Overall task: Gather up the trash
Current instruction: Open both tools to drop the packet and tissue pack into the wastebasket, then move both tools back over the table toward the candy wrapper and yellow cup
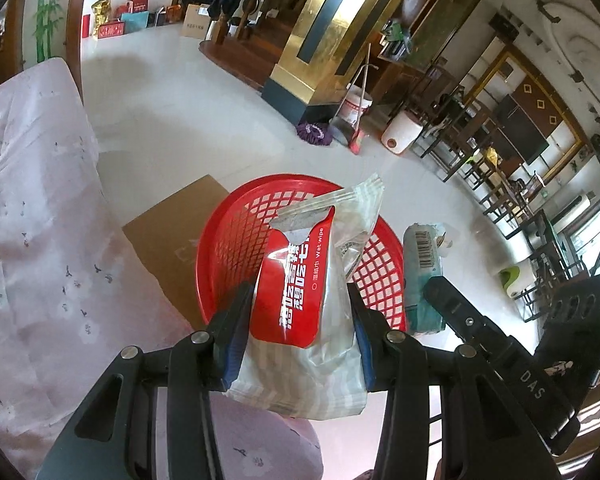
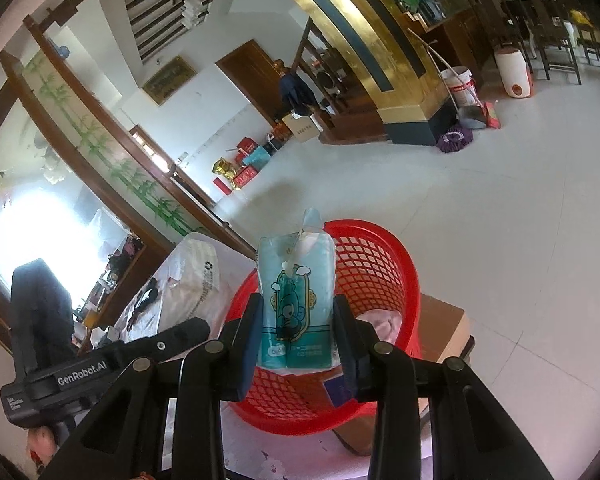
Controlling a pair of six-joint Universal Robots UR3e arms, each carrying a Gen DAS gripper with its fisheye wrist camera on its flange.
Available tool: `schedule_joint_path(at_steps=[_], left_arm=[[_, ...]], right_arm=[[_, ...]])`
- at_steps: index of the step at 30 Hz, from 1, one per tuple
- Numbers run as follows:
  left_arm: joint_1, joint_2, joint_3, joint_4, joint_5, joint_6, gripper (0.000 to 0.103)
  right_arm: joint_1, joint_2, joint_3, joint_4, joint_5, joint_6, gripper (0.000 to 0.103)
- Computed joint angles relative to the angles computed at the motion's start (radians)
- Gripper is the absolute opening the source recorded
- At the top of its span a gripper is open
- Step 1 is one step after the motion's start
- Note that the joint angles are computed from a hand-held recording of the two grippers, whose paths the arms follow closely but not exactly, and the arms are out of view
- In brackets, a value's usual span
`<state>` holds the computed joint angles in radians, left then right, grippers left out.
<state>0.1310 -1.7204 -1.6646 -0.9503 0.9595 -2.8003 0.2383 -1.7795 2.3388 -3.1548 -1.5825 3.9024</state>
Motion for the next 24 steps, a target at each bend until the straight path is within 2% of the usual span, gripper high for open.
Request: schedule_joint_path(at_steps=[9,16,19,24], left_arm=[[-0.033,-0.037,0.048,-0.007,0.026,-0.03,0.043],[-0.045,-0.053,0.056,0.006,0.035,-0.041,0.045],[-0.034,-0.034,0.043,0.004,0.019,-0.035,0.057],[0.005,0.039,-0.007,-0.006,-0.013,-0.003,0.057]], right_arm=[[0.01,0.029,-0.037,0.023,-0.018,0.01,0.038],[-0.01,0.019,-0.017,0.015,-0.01,0.022,0.054],[-0.004,0.003,-0.017,0.017,-0.012,0.025,0.054],[0.036,-0.017,-0.055,0.063,-0.048,0.03,0.054]])
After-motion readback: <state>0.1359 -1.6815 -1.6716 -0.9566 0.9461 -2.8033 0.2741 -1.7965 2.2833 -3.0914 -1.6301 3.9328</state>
